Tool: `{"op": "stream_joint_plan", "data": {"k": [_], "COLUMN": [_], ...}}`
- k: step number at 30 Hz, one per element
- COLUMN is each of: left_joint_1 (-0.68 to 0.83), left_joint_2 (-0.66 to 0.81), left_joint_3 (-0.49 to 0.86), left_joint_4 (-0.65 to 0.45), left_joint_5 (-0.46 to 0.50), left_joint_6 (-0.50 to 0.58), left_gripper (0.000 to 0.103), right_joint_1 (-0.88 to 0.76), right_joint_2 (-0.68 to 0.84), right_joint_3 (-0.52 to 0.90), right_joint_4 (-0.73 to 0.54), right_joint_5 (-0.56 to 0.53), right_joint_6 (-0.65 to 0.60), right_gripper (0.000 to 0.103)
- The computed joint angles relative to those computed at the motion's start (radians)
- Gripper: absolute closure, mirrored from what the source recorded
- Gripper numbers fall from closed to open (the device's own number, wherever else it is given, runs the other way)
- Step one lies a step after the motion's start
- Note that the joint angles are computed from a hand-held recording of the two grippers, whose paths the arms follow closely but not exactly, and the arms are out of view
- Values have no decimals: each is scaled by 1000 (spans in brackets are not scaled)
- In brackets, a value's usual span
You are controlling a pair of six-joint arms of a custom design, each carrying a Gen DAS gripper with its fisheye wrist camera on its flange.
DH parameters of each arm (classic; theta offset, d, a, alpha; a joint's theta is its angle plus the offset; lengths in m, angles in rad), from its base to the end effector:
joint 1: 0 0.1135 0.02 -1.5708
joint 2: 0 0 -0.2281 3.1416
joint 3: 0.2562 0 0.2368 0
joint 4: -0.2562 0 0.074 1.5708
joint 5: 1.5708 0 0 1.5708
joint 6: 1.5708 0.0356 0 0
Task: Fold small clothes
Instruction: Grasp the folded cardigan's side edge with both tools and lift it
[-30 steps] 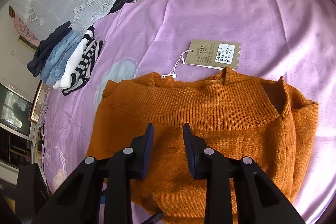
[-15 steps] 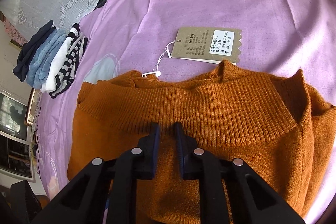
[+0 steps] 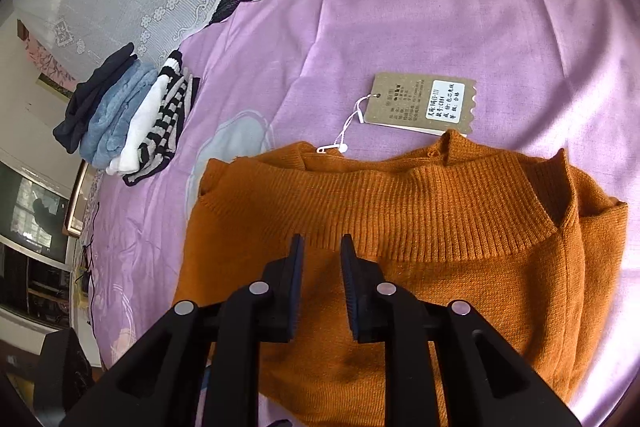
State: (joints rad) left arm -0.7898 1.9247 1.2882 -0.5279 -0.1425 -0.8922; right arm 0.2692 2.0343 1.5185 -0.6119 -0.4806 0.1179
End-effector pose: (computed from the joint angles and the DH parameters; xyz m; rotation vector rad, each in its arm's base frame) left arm 0.2585 -0.2536 0.1392 -0.1812 2.7457 -0.2916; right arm 0.3775 0.1212 0.1614 -0.3526 2.6810 0.7662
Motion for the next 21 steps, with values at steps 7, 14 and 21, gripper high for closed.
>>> {"op": "stream_joint_plan", "data": {"k": [7,14,21], "left_joint_1": [-30,-29,39], "left_joint_2": [33,-114,-294], "left_joint_3": [-11,-195,-409], "left_joint_4": [-2,95,184], "left_joint_5": [-28,-24,-8], "left_joint_6": [-25,-88,-141], "left_gripper": [33,33,33], "right_joint_1": [38,55,153], "right_joint_2": [1,-1,39], "right_joint_3": [-65,-36,137], "right_joint_4": [1,-28,-117], "right_joint_5": [39,65,104], "right_joint_6": [-4,12,27], "right_gripper": [79,74,66]}}
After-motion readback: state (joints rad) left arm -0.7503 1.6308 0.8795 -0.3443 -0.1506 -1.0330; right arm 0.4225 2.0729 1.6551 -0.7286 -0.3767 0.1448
